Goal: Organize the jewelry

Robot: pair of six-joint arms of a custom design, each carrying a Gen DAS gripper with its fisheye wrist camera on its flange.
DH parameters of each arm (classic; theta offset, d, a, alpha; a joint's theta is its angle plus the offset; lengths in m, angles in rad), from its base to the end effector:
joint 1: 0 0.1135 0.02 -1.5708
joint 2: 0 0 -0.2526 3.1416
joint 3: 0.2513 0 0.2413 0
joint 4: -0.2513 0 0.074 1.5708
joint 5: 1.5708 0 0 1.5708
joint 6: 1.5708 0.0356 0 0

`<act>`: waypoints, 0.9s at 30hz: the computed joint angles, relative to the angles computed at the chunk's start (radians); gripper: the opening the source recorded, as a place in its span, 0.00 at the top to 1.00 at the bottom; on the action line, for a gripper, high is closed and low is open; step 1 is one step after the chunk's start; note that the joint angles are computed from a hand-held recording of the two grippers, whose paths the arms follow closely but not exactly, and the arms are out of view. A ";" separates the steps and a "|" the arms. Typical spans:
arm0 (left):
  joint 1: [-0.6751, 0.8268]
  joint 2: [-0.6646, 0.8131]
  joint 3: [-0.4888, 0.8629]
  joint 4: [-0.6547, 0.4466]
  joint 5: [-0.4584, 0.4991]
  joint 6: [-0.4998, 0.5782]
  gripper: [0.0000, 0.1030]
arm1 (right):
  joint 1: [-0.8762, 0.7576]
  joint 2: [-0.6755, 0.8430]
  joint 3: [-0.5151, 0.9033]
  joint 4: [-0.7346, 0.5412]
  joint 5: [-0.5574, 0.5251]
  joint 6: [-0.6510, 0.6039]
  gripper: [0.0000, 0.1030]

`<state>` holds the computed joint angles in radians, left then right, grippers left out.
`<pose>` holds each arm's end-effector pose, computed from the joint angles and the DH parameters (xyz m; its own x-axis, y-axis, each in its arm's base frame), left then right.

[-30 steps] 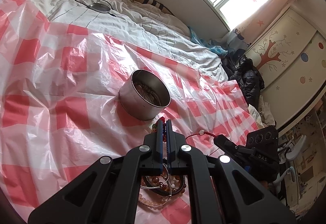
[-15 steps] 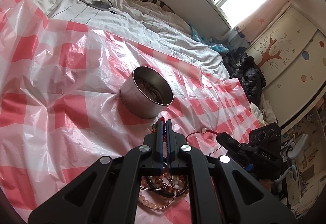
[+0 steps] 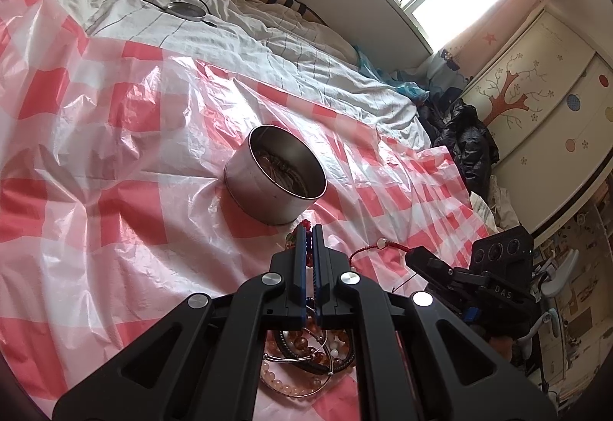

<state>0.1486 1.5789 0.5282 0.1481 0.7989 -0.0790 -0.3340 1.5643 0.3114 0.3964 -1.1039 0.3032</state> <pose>0.2525 0.0120 0.1155 -0.8004 -0.1755 -0.5733 0.2735 0.7440 -0.6096 0.2063 -0.0380 0.0948 -0.8022 0.4206 -0.4238 -0.1735 0.5149 0.8395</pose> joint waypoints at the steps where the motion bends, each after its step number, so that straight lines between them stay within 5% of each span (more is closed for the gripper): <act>1: -0.002 0.007 0.001 0.005 -0.002 -0.001 0.98 | 0.009 0.004 0.005 0.006 0.006 0.007 0.97; 27: -0.102 -0.006 -0.014 0.065 -0.052 -0.068 0.98 | 0.009 -0.009 0.011 0.030 0.002 0.032 0.96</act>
<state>0.0465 1.5729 0.5138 0.2128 0.7470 -0.1469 -0.3245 1.5557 0.3224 0.4262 -1.1017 0.3352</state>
